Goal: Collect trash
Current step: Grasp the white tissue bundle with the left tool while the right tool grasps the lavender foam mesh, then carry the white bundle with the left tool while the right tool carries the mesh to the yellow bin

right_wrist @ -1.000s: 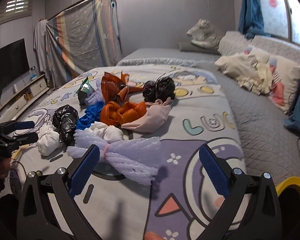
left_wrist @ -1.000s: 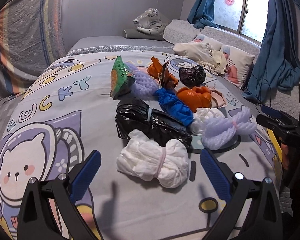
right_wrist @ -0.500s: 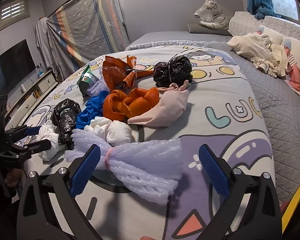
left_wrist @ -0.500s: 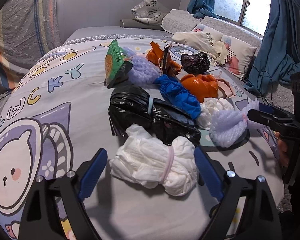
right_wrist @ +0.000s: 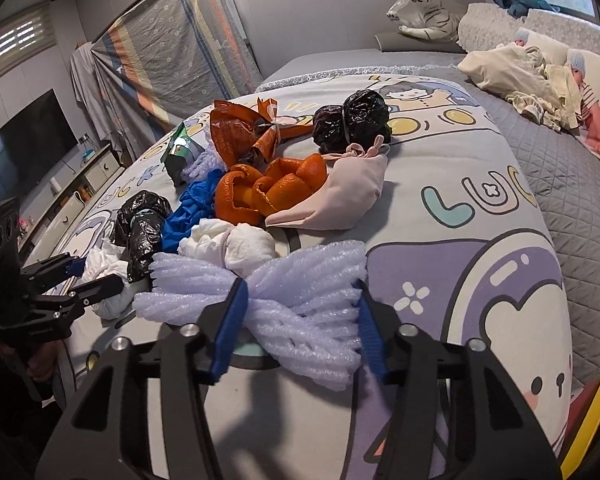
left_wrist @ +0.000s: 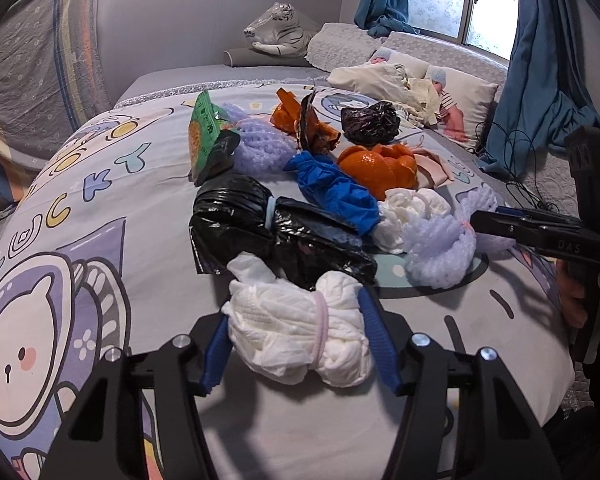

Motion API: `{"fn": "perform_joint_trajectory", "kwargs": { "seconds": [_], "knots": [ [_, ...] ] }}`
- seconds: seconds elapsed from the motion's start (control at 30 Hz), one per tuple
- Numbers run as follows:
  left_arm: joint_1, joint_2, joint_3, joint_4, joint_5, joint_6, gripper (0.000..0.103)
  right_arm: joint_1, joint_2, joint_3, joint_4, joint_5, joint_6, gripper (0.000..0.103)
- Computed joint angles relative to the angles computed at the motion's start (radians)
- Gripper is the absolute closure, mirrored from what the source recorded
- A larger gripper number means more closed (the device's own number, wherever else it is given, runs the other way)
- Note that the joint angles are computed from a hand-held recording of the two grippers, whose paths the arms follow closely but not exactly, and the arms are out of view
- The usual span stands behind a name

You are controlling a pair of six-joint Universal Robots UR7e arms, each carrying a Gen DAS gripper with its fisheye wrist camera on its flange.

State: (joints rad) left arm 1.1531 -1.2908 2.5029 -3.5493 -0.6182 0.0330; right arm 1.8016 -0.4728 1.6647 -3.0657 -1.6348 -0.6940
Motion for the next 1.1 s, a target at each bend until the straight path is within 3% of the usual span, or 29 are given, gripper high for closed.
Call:
{"fn": "perform_joint_trajectory", "kwargs": {
  "seconds": [0.07,0.2,0.4,0.6,0.83,1.1],
  "knots": [
    [-0.002,0.001,0.005,-0.019,0.000,0.001,0.049,0.000,-0.001,0.007,-0.018,-0.001,0.002,0.075],
    [-0.014,0.012,0.016,-0.067,0.013,0.020,0.050,-0.005,-0.006,0.011,-0.034,0.007,0.031,0.083],
    [-0.035,-0.010,0.043,-0.086,0.015,0.013,0.051,-0.006,-0.022,0.043,-0.079,0.022,0.034,0.086],
    [-0.091,-0.045,0.085,-0.120,0.065,0.006,0.051,-0.019,-0.068,0.088,-0.129,0.057,0.081,0.086],
    [-0.159,-0.070,0.092,-0.150,0.108,0.013,0.051,-0.033,-0.145,0.183,-0.292,0.096,0.142,0.086],
    [-0.168,-0.010,0.011,-0.145,0.067,0.056,0.051,-0.058,-0.202,0.250,-0.424,0.077,0.169,0.086]
  ]
}}
